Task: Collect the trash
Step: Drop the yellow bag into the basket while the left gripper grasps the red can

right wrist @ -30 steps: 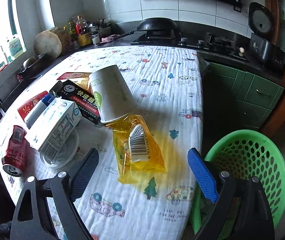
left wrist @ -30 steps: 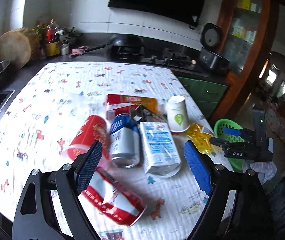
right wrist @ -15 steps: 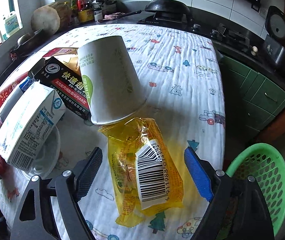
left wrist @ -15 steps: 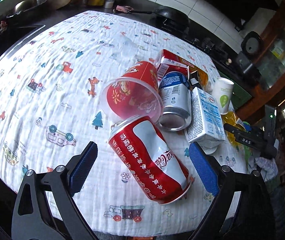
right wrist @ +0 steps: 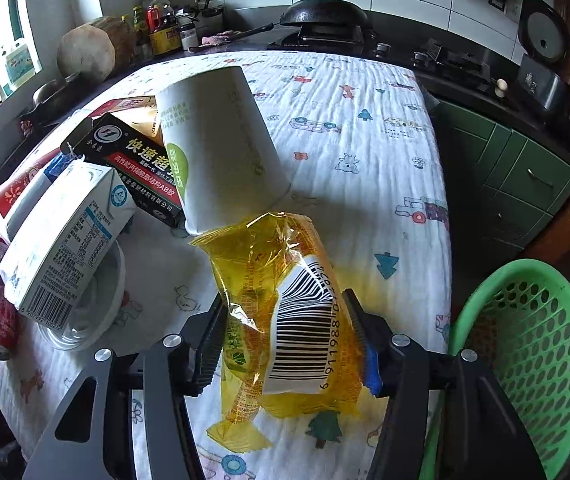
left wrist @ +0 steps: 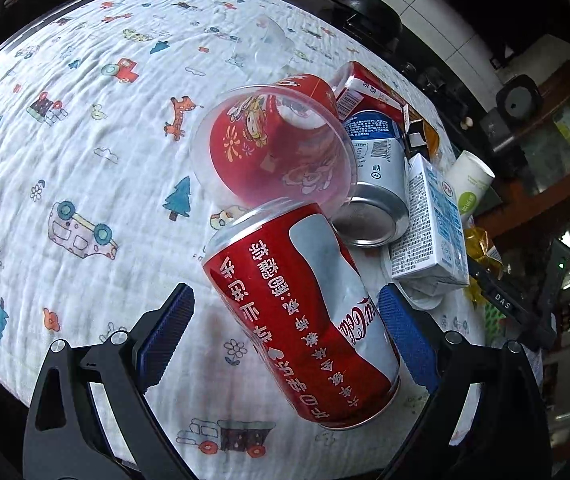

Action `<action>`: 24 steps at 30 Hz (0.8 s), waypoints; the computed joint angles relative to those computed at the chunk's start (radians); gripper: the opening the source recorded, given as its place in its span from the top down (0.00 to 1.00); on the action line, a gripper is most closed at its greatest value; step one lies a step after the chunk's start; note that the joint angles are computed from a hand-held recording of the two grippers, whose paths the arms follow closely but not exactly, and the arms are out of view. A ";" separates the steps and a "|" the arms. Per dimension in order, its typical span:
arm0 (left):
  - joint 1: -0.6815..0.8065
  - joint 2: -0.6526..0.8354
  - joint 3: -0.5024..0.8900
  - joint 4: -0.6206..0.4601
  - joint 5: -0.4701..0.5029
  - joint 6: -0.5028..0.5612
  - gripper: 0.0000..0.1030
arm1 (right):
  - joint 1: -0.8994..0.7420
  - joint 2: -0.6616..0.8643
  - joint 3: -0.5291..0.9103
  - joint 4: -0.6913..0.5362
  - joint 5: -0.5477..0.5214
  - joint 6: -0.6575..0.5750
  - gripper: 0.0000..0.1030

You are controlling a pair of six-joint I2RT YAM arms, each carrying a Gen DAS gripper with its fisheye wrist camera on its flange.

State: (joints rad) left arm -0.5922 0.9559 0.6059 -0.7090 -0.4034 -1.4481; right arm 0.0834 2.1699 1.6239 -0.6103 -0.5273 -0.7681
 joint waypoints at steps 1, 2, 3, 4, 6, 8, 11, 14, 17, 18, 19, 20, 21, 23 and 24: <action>0.000 0.004 -0.001 0.009 0.003 0.001 0.12 | -0.006 -0.009 -0.012 0.001 -0.008 -0.005 0.48; 0.000 0.006 -0.003 0.015 0.006 0.001 0.12 | -0.012 -0.023 -0.033 0.008 -0.014 -0.009 0.48; -0.001 0.011 -0.004 0.023 0.009 -0.001 0.12 | -0.019 -0.031 -0.043 0.007 -0.023 -0.013 0.48; -0.003 0.017 -0.004 0.031 0.010 -0.004 0.12 | -0.025 -0.037 -0.048 -0.001 -0.035 -0.016 0.48; -0.009 0.017 -0.013 0.053 0.014 0.000 0.16 | -0.040 -0.053 -0.066 -0.007 -0.051 -0.027 0.48; -0.014 0.025 -0.014 0.069 0.017 0.002 0.18 | -0.053 -0.069 -0.082 -0.018 -0.067 -0.040 0.48; -0.031 0.035 -0.008 0.068 0.004 -0.001 0.19 | -0.074 -0.100 -0.118 -0.021 -0.088 -0.057 0.48; -0.052 0.034 -0.011 0.071 -0.006 -0.010 0.20 | -0.101 -0.136 -0.155 -0.022 -0.112 -0.071 0.48; -0.079 0.031 -0.004 0.057 -0.026 -0.020 0.20 | -0.135 -0.168 -0.182 -0.024 -0.134 -0.078 0.48; -0.089 0.026 -0.003 0.051 -0.033 -0.021 0.20 | -0.148 -0.176 -0.188 -0.022 -0.139 -0.077 0.48; -0.102 0.022 0.002 0.042 -0.042 -0.025 0.21 | -0.163 -0.179 -0.191 -0.020 -0.146 -0.077 0.48; -0.117 0.019 0.008 0.031 -0.052 -0.029 0.21 | -0.179 -0.180 -0.189 -0.018 -0.151 -0.072 0.48; -0.132 0.016 0.014 0.021 -0.062 -0.032 0.21 | -0.196 -0.176 -0.182 -0.017 -0.154 -0.064 0.48; -0.163 0.011 0.026 0.002 -0.081 -0.039 0.22 | -0.225 -0.152 -0.149 -0.020 -0.155 -0.050 0.48; -0.175 0.007 0.032 -0.005 -0.085 -0.042 0.22 | -0.239 -0.142 -0.138 -0.005 -0.146 -0.033 0.48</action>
State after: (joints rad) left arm -0.7677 0.9630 0.6383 -0.7143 -0.4886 -1.4899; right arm -0.1552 2.0282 1.4856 -0.6157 -0.6733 -0.8010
